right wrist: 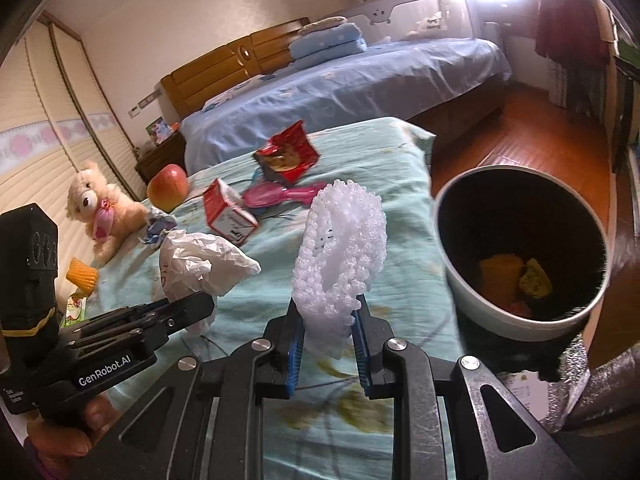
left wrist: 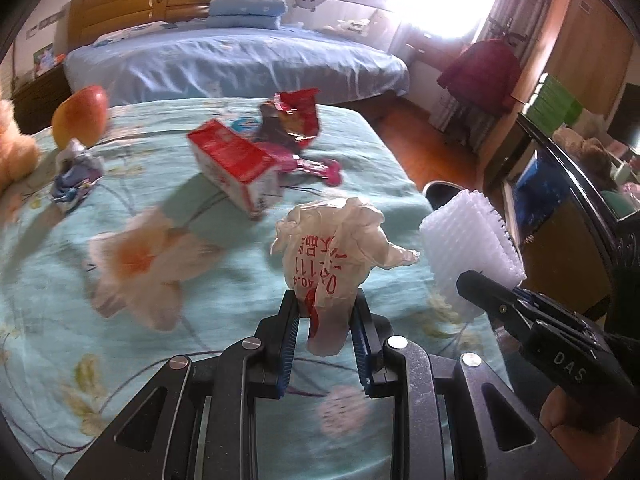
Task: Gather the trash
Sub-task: 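Carry the white paper bag and white foam net over the trash bin with both tools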
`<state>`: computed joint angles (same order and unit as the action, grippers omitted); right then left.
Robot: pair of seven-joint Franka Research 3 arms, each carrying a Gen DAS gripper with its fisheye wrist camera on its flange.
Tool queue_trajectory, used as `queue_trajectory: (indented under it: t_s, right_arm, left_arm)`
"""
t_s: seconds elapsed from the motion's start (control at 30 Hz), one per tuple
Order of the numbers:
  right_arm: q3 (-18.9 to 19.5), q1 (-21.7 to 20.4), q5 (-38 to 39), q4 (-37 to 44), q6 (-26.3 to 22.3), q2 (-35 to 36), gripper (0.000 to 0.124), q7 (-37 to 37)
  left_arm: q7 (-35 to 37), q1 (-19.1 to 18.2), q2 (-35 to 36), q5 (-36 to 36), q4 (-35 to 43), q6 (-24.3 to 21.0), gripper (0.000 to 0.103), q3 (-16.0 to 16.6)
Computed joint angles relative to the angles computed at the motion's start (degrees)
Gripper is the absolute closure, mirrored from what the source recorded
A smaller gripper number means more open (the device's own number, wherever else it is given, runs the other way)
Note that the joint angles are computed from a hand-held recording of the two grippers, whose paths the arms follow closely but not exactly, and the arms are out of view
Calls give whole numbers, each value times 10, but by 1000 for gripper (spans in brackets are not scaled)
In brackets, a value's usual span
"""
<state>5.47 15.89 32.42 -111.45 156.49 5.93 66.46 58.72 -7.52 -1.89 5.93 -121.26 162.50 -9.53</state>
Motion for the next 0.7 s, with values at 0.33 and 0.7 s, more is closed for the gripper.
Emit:
queue_trajectory:
  t_s: [0.33,0.7]
  right_arm:
    - [-18,-19,-17,-11,5,-12,102,20]
    - [-26,-37,-25,-8,6,-10,102,34]
  left_arm:
    - [36,-9,54,-17,62,-9,79,-13]
    - [48,-17,112,-7,132,-27,79,-26]
